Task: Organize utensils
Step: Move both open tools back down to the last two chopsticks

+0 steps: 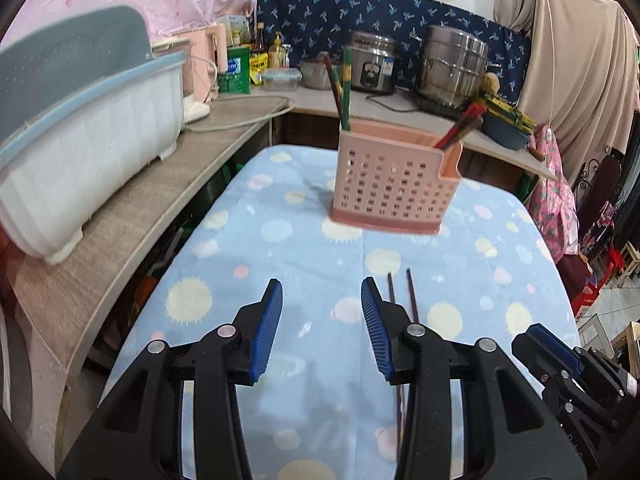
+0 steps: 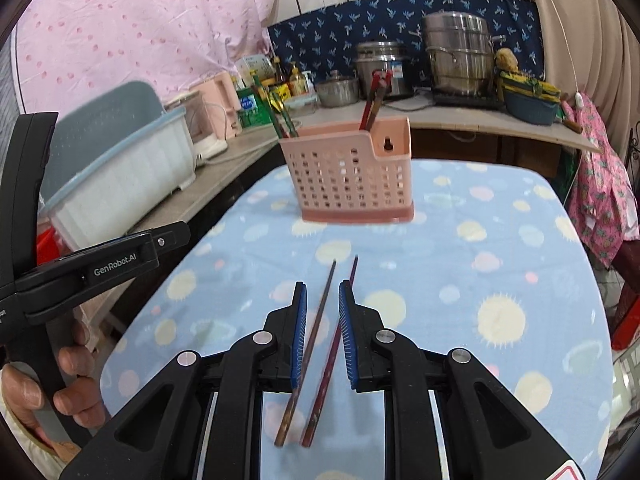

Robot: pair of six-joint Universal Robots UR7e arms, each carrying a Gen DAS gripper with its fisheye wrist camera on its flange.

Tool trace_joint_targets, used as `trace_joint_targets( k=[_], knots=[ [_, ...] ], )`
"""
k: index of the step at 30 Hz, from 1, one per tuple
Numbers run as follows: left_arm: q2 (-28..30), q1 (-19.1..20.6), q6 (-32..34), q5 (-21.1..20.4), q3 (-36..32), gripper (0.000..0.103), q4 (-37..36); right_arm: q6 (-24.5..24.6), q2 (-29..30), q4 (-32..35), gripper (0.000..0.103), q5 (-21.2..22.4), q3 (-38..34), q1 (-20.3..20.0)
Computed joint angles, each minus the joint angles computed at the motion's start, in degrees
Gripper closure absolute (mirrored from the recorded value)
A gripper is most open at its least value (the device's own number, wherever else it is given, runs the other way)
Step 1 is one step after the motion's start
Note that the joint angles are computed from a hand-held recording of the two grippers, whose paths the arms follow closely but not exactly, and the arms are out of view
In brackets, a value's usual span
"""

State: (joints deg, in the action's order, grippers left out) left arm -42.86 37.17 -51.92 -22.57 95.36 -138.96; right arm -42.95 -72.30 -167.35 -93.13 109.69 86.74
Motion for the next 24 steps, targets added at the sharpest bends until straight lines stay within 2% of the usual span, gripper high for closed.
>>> trace_joint_targets(
  k=[7, 15, 24],
  knots=[
    [-1.3, -0.1, -6.8, -3.9, 4.3, 0.064, 4.7, -0.4, -1.1, 0.0, 0.086, -2.1, 3.8, -2.1],
    [-1.1, -0.4, -10.4, -7.9, 6.5, 0.064, 7.1, -0.6, -1.4, 0.2, 0.086, -4.0, 6.8, -3.9],
    [-0.1, -0.6, -11.4, -10.5, 7.0, 0.054, 8.3, -1.4, -0.1, -0.2, 0.086, -5.9, 8.4, -4.5]
  ],
)
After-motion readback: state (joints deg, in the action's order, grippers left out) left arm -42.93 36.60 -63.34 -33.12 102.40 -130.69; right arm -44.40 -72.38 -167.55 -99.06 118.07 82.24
